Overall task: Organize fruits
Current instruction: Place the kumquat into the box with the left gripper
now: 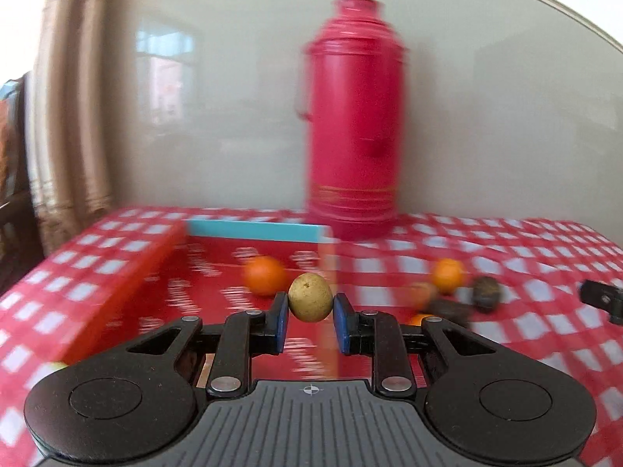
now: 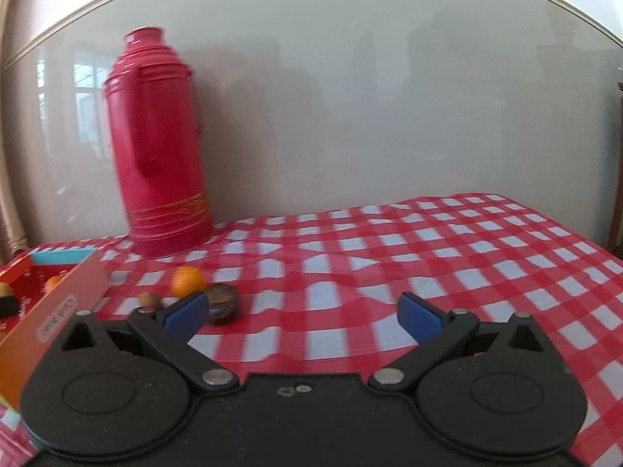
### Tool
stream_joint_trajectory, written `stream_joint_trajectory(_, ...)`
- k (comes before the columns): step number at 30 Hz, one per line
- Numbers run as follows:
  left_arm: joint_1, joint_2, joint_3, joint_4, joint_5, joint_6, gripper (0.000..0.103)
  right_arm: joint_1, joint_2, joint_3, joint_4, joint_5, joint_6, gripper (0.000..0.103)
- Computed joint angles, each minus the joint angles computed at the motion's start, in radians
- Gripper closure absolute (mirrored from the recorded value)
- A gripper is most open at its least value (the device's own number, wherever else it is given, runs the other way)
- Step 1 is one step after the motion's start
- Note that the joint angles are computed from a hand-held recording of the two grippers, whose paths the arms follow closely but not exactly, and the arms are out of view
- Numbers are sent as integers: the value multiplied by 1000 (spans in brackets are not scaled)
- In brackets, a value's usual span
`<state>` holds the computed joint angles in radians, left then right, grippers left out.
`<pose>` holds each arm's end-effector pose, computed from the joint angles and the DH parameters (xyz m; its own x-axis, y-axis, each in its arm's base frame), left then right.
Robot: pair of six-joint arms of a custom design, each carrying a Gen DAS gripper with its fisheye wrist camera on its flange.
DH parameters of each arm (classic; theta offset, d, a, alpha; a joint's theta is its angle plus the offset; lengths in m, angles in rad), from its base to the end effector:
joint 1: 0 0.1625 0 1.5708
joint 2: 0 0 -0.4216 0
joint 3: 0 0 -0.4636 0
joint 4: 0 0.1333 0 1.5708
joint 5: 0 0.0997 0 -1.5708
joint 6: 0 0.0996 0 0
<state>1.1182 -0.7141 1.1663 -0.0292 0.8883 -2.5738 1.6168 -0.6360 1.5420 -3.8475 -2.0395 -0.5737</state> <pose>-0.1582 -0.7739 0.1134 -0.7039 0.0486 -0.7087 0.6619 0.4069 -0.6295 0.1219 -0.7272 0.1281 -0.7607 0.2292 0.6073 -0.5024 0.3845 -0.7744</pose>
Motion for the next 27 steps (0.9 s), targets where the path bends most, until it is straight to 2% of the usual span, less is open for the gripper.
stream_joint_trajectory(4,34,-32,12,-10,-32,-29,78,19,25,-15,24,13,-18,6)
stream_joint_trajectory(5,39,-33,9,-6,-47,-37,74,23,32,-19,26,14,-27,6)
stream_joint_trajectory(6,44,-34,4,9,-52,-50,59,25,36,-20,26,17,-35,6)
stream_joint_trajectory(7,48,-43,15,8,-44,-60,48,28,42,-22,25,21,-46,6)
stream_joint_trajectory(8,51,-58,39,-24,-38,-56,27,30,45,-23,24,25,-51,6)
stream_joint_trajectory(9,49,-76,67,-64,-38,-42,14,32,50,-25,17,29,-55,6)
stream_joint_trajectory(12,48,-113,128,-147,-31,7,3,39,58,-30,15,29,-37,6)
stream_joint_trajectory(14,48,-125,150,-182,-37,31,0,47,68,-46,34,4,-30,6)
stream_joint_trajectory(18,45,-144,181,-235,-53,65,0,64,96,-84,67,-57,-49,6)
stream_joint_trajectory(20,50,-155,192,-243,-35,40,0,65,101,-83,64,-39,-73,6)
stream_joint_trajectory(27,62,-173,210,-262,-34,6,0,63,89,-88,178,18,10,6)
